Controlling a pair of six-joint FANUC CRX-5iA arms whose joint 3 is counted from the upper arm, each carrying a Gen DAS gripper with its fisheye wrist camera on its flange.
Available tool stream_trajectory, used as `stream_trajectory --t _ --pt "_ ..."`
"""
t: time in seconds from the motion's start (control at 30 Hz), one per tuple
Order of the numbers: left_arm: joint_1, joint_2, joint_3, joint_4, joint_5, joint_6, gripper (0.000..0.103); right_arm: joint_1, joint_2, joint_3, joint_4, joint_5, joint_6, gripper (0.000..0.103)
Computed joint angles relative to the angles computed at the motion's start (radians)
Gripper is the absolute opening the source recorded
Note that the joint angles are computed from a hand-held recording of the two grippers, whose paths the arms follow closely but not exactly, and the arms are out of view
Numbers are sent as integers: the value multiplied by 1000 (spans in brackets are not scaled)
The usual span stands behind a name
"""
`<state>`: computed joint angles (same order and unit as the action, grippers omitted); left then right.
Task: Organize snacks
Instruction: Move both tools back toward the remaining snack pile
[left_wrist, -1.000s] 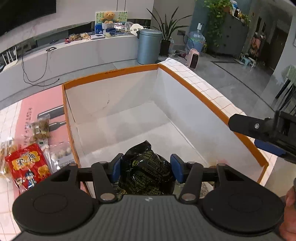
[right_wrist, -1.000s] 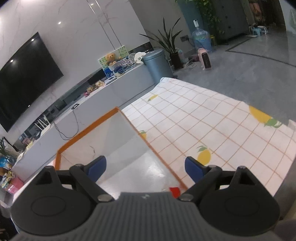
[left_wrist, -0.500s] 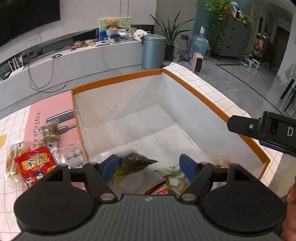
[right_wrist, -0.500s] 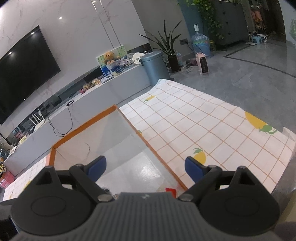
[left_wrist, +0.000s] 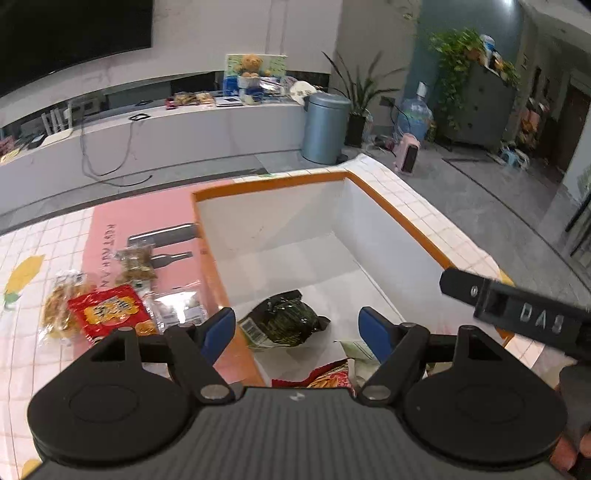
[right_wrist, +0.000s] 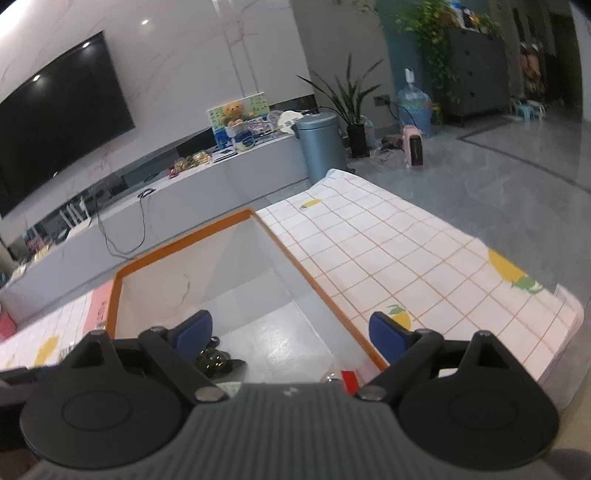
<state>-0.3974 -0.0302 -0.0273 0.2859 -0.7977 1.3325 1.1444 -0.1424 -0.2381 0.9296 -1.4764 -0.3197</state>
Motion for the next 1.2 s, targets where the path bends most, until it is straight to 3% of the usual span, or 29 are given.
stream_trajectory --t 0.3,0.57,0.87,1.1,1.2 --pt "42 -71 -30 -30 -37 81 89 46 48 63 21 -30 26 95" --pt "137 -172 -110 21 -38 80 89 92 96 117 56 -29 106 95" --pt "268 -247 -169 7 -68 134 89 105 153 171 47 106 238 94" --pt "365 -231 -205 42 -91 140 90 89 177 198 -5 288 308 91" --pt "411 -221 -241 94 -93 135 90 82 221 228 -17 301 337 84"
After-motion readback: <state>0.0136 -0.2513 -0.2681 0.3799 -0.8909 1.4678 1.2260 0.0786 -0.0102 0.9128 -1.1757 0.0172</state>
